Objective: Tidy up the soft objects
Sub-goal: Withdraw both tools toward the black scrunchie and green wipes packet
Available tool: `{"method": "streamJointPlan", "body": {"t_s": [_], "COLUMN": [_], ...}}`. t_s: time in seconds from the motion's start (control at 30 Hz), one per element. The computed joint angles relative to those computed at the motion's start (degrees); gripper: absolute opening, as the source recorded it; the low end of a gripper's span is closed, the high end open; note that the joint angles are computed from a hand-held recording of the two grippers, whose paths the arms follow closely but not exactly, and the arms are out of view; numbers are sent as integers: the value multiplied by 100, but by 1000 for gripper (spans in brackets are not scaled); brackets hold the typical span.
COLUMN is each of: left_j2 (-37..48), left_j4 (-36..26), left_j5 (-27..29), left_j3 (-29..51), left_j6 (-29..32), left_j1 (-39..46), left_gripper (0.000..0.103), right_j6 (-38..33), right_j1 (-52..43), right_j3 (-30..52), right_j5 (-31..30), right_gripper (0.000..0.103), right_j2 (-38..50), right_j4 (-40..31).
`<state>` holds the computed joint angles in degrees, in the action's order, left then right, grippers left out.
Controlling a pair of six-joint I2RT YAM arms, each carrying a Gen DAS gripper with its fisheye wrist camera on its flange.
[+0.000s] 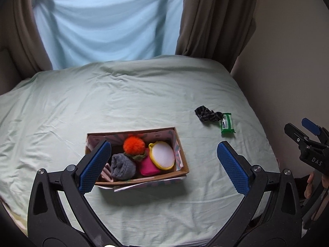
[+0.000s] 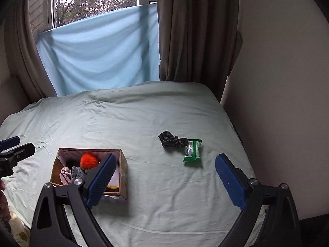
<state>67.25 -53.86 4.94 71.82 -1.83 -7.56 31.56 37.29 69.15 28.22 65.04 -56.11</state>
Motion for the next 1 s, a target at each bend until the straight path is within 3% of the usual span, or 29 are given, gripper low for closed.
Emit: {"method": "streamJointPlan", "body": {"t_s": [0.27, 0.47, 0.73, 0.9, 1.0], "left_j2": [1159, 2550, 4668, 6236, 7379], "left_j4": [541, 893, 903, 510, -89], "left_j5": [-1271, -1391, -986, -769, -653], "left_j3": [455, 1111, 2694, 4272, 5781], "left_j6": [-1450, -2064, -1849, -1396, -1207], "left_j1": [-1816, -2406, -2572, -2610, -2595], "left_gripper": [103, 103, 103, 102, 103], "right_j6": [-1797, -2983, -3544, -3547, -3463], "right_j1": [-2127, -3631, -4450, -4534, -4495], "right_j3": [-805, -1130, -1407, -1491, -1482], "right_j5": [-1784, -3069, -3720, -3734, -3671], "right_gripper": [96, 96, 96, 96, 96], "right_j2": [-533, -32, 1175, 1941, 2430], "right_j4": [937, 1603, 2507, 3097, 3442]}}
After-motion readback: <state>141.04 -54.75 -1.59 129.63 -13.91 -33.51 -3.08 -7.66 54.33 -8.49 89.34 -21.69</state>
